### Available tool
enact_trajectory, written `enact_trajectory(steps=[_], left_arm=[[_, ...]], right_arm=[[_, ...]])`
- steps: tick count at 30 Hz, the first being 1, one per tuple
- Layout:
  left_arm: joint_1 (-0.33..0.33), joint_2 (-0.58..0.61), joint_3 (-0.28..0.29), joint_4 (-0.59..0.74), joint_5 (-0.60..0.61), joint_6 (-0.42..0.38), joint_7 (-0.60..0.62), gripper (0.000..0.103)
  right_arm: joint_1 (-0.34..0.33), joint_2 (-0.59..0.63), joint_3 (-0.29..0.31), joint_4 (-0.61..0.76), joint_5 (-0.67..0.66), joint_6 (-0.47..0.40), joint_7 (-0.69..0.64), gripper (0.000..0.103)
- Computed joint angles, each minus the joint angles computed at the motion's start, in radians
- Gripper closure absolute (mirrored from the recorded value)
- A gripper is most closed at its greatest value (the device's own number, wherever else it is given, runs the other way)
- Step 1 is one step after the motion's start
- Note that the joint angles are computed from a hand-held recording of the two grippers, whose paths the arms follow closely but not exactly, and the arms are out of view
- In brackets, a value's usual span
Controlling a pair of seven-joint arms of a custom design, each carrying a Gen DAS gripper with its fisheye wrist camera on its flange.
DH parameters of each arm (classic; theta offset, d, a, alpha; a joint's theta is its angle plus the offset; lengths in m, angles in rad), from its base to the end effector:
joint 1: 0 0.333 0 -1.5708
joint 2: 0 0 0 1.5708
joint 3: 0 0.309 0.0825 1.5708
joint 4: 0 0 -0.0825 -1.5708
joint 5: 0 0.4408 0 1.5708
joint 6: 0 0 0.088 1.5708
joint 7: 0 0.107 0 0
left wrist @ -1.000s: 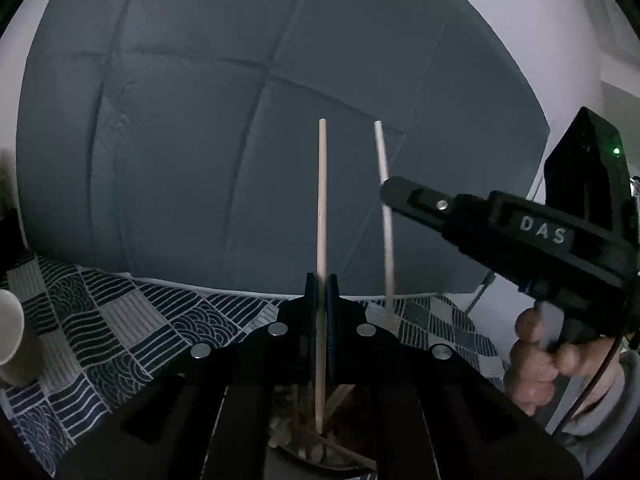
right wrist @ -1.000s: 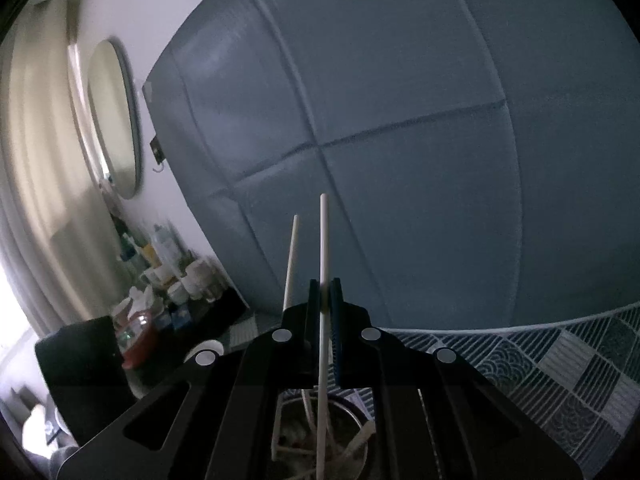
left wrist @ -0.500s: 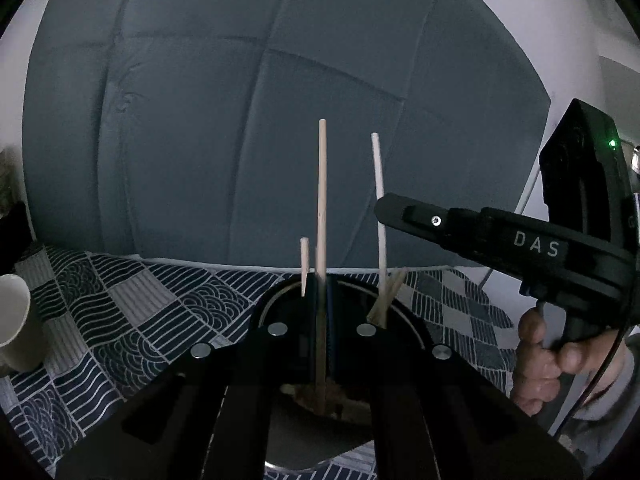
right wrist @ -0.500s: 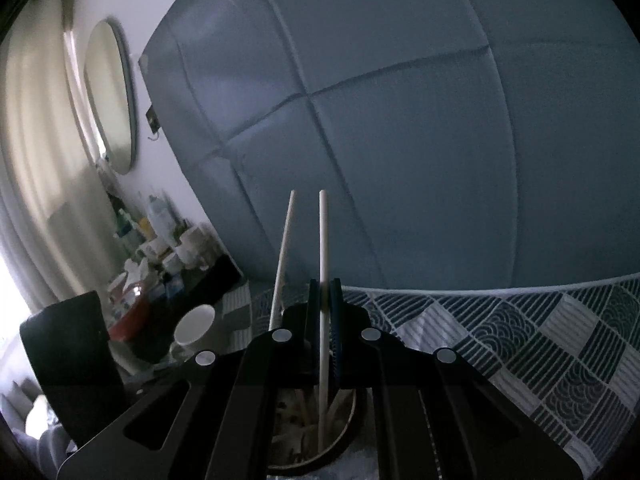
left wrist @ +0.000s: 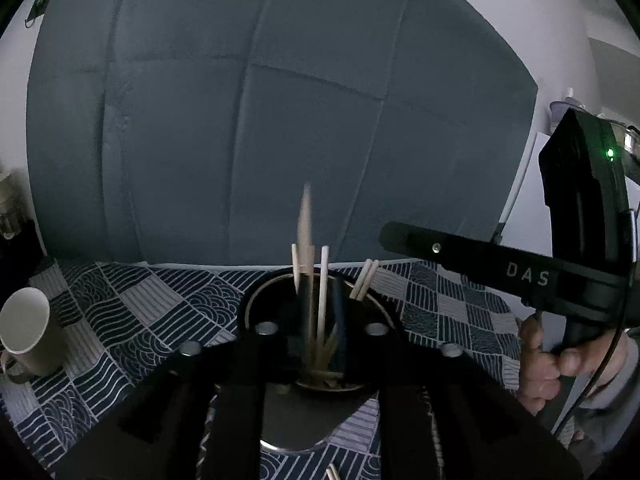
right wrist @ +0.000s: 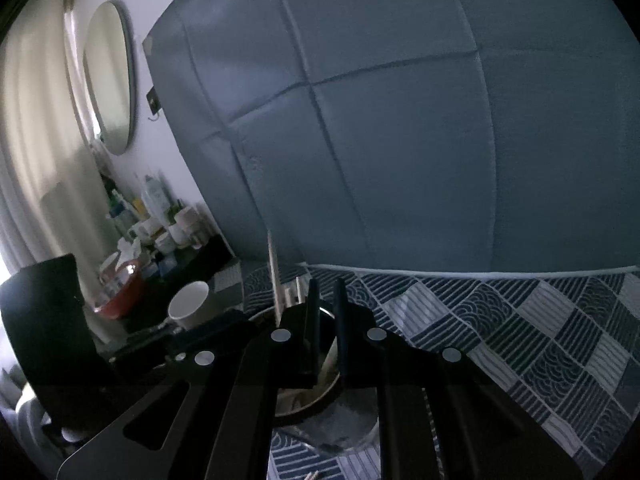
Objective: Organize utensils
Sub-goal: 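Open the left gripper to release its chopstick while the right gripper releases its own, then lower the left gripper to the last chopsticks while the right gripper follows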
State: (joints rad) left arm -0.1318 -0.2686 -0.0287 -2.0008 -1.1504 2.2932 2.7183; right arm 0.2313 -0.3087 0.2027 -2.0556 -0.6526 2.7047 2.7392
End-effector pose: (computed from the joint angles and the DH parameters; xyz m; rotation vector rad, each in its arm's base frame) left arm 0.5685 -0.1142 0.6323 -1.0035 2.3011 -1.5975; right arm 0.5044 0.2727 0.6546 -1.3134 1.6946 -0.6846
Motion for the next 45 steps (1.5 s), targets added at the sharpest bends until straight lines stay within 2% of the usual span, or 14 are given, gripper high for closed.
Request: enact_trajectory(steps=[4,6,8,10,15,17,19,21,25,27,37,41,45], left_arm=[[-0.001,-0.020,-0.002,-0.008,0.020,0.020,-0.002,0.064],[-0.001,-0.029,0.003,-0.010,0.017,0.030,-0.018,0.051],[-0.003,-0.040,0.013,-0.015,-0.001,0.036,-0.026,0.049],[0.001,-0.047,0.018,-0.017,0.003,0.042,-0.049,0.044],[0.007,-0.065,0.026,-0.036,0.031,0.062,-0.084,0.027],[0.011,-0.075,0.027,-0.049,0.053,0.070,-0.101,0.019],[0.017,-0.084,0.029,-0.066,0.085,0.072,-0.120,0.014],[0.027,-0.090,0.026,-0.083,0.134,0.075,-0.150,0.007],[0.044,-0.099,0.029,-0.123,0.227,0.031,-0.205,0.006],[0.059,-0.101,0.023,-0.142,0.306,-0.015,-0.247,0.006],[0.105,-0.134,-0.014,-0.254,0.586,-0.102,-0.357,0.006],[0.100,-0.139,-0.021,-0.270,0.650,-0.139,-0.359,0.006],[0.089,-0.153,-0.025,-0.290,0.682,-0.162,-0.336,0.006]], right_arm=[[-0.004,-0.034,0.009,-0.024,-0.004,-0.006,0.028,0.094],[-0.001,-0.056,0.009,-0.040,0.008,-0.020,0.025,0.092],[-0.005,-0.075,0.016,-0.051,0.010,-0.037,0.031,0.072],[-0.011,-0.095,0.023,-0.068,0.010,-0.044,0.053,0.061],[-0.027,-0.142,0.039,-0.113,0.019,-0.070,0.118,0.047],[-0.023,-0.153,0.039,-0.123,0.032,-0.090,0.124,0.033],[-0.019,-0.162,0.040,-0.135,0.041,-0.106,0.129,0.030],[-0.009,-0.169,0.037,-0.150,0.062,-0.128,0.129,0.022],[0.015,-0.175,0.030,-0.180,0.109,-0.163,0.134,0.018],[0.034,-0.175,0.020,-0.200,0.148,-0.183,0.130,0.018],[0.104,-0.173,-0.009,-0.280,0.295,-0.232,0.097,0.018],[0.139,-0.158,-0.029,-0.286,0.363,-0.266,0.052,0.018],[0.146,-0.159,-0.029,-0.299,0.394,-0.276,0.048,0.018]])
